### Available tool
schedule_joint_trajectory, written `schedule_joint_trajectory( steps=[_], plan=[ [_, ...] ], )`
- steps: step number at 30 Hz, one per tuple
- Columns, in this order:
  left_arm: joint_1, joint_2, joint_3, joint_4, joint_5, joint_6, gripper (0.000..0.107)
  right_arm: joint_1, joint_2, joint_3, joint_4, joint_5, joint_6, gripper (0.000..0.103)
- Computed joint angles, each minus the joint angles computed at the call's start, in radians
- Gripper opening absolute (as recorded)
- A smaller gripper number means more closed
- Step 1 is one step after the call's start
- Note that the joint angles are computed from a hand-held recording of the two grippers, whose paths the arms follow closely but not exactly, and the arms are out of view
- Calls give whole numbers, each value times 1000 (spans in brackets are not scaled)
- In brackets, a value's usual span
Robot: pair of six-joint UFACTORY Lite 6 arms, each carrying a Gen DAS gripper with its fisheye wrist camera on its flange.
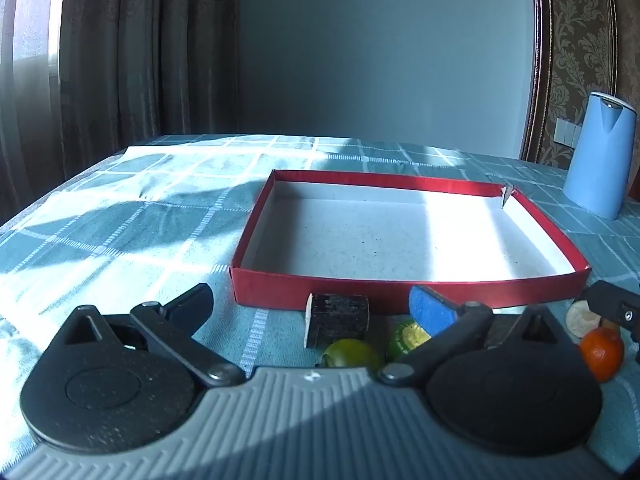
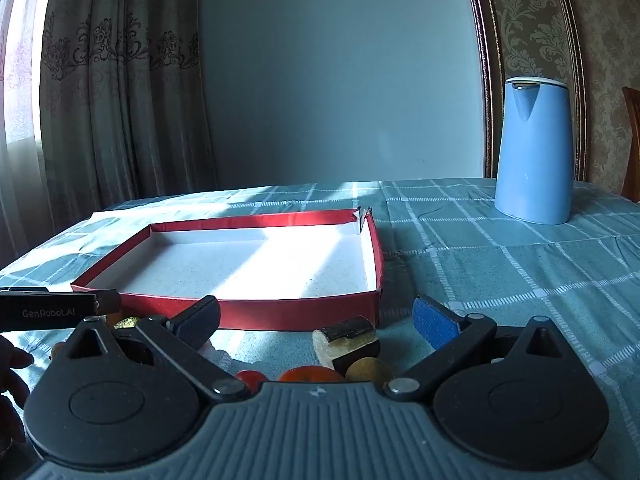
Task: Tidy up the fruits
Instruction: 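Move the right tool toward the tangerine while the left tool nears a green tomato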
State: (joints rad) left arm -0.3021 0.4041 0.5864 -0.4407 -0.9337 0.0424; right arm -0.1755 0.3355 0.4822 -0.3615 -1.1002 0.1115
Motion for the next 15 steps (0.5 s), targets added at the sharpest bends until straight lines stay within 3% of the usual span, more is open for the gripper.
schedule_joint_trajectory(
  steps=[4,7,12,15],
  plan=[
    [49,-39,-65,115,-22,-91,103,-76,12,-18,-126,-44,24,103],
    [89,-55,-98,183,-28,-153,103,-94,-1,-50,-121,-79,0,103],
    [105,-53,-63,240,60,-181,103,-207,-17,-76,-288,-74,44,103],
    [108,-71,-107,308,-9,-211,103,-250,-4,-71,-353,-33,43,103]
  ],
)
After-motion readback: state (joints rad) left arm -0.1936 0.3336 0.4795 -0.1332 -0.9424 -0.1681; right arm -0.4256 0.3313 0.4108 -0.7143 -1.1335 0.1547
